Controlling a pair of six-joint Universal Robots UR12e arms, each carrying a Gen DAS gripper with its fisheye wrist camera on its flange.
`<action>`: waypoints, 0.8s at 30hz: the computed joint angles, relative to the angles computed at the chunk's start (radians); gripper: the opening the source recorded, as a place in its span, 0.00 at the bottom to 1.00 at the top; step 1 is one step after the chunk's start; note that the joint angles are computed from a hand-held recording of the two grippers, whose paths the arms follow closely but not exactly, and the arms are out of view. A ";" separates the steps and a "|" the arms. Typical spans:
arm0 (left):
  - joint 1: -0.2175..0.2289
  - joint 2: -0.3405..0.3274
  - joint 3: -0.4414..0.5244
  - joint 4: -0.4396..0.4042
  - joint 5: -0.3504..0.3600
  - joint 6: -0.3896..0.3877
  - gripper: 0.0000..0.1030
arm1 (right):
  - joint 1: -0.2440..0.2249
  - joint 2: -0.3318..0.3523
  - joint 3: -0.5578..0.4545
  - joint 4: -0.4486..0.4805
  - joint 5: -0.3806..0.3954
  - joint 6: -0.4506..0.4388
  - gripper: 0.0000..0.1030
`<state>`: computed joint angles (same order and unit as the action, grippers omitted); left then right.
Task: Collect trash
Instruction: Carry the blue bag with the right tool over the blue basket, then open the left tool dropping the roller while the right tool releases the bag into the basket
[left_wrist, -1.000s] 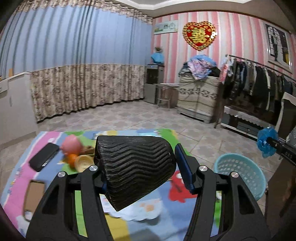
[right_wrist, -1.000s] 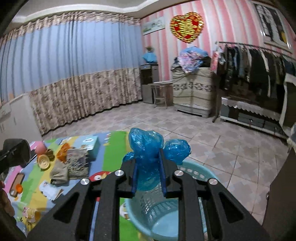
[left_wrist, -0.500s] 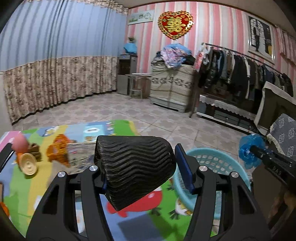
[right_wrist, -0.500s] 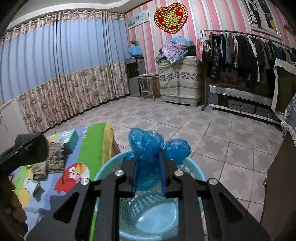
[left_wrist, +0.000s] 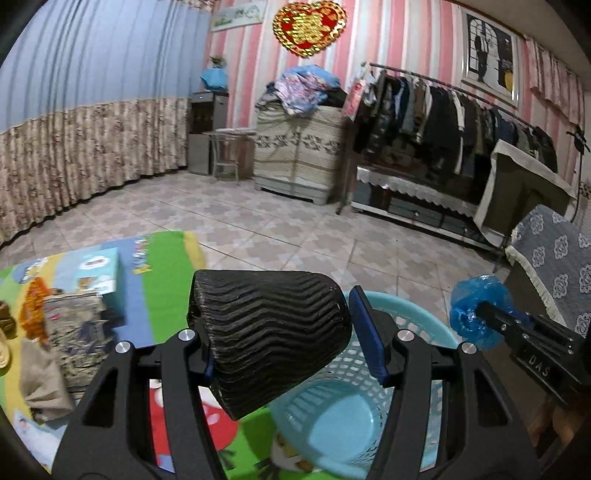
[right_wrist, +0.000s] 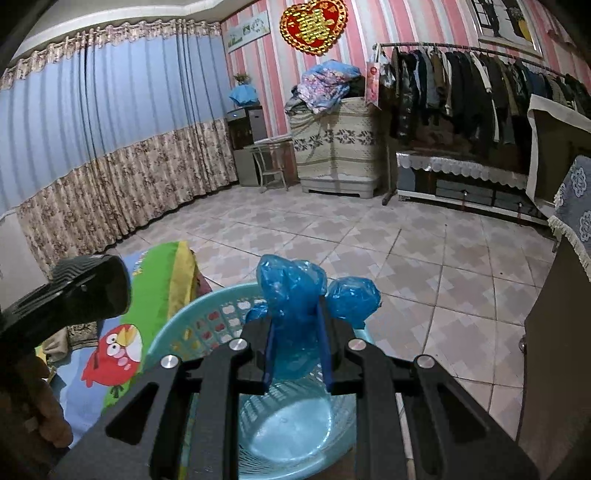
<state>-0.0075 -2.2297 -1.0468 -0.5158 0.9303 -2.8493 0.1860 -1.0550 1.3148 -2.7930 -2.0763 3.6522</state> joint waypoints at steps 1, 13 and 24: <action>-0.006 -0.006 0.009 -0.016 0.000 0.010 0.56 | -0.001 -0.002 0.002 0.005 -0.002 0.009 0.19; -0.056 -0.043 0.070 -0.128 0.023 0.102 0.65 | -0.011 -0.005 0.006 0.034 0.015 0.053 0.19; -0.049 -0.045 0.077 -0.036 0.102 0.050 0.86 | -0.008 0.008 -0.020 0.064 0.033 0.042 0.19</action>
